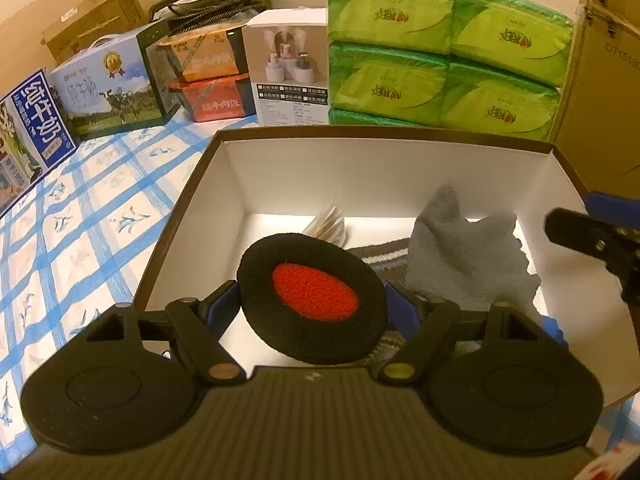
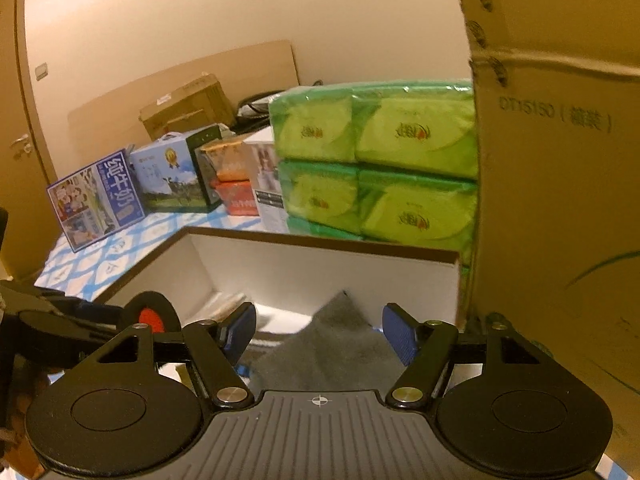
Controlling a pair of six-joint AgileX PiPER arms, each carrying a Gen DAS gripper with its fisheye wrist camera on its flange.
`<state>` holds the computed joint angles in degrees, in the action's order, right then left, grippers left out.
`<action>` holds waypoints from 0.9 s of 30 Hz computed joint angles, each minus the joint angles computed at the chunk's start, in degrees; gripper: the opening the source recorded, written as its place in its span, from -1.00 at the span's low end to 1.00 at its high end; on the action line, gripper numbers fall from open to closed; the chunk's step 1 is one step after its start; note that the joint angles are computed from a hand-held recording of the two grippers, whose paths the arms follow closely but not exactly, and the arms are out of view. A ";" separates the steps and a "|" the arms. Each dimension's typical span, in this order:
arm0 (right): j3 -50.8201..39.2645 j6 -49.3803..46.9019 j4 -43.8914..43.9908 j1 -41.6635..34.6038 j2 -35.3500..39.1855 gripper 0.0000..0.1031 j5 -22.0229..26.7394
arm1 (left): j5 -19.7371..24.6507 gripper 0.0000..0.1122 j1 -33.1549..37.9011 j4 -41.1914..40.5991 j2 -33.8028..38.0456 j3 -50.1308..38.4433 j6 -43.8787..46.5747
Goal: Organize soft objects
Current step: 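Carry both items over the white box and open both tools to drop them, then move both open tools back past the noodle bowl to the grey towel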
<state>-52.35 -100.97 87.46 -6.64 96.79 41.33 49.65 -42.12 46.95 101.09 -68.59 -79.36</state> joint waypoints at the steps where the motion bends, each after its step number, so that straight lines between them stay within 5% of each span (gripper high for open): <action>1: 0.10 -0.09 -0.07 -0.33 0.08 0.35 0.25 | -0.19 0.38 0.13 -0.02 0.00 0.05 0.01; 27: 6.76 1.00 -5.87 -1.68 -6.84 0.36 1.71 | 1.37 0.51 -2.63 2.07 -4.44 2.97 -4.35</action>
<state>-45.59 -99.96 81.59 -8.31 89.95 43.04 51.02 -44.75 49.02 96.65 -65.62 -83.71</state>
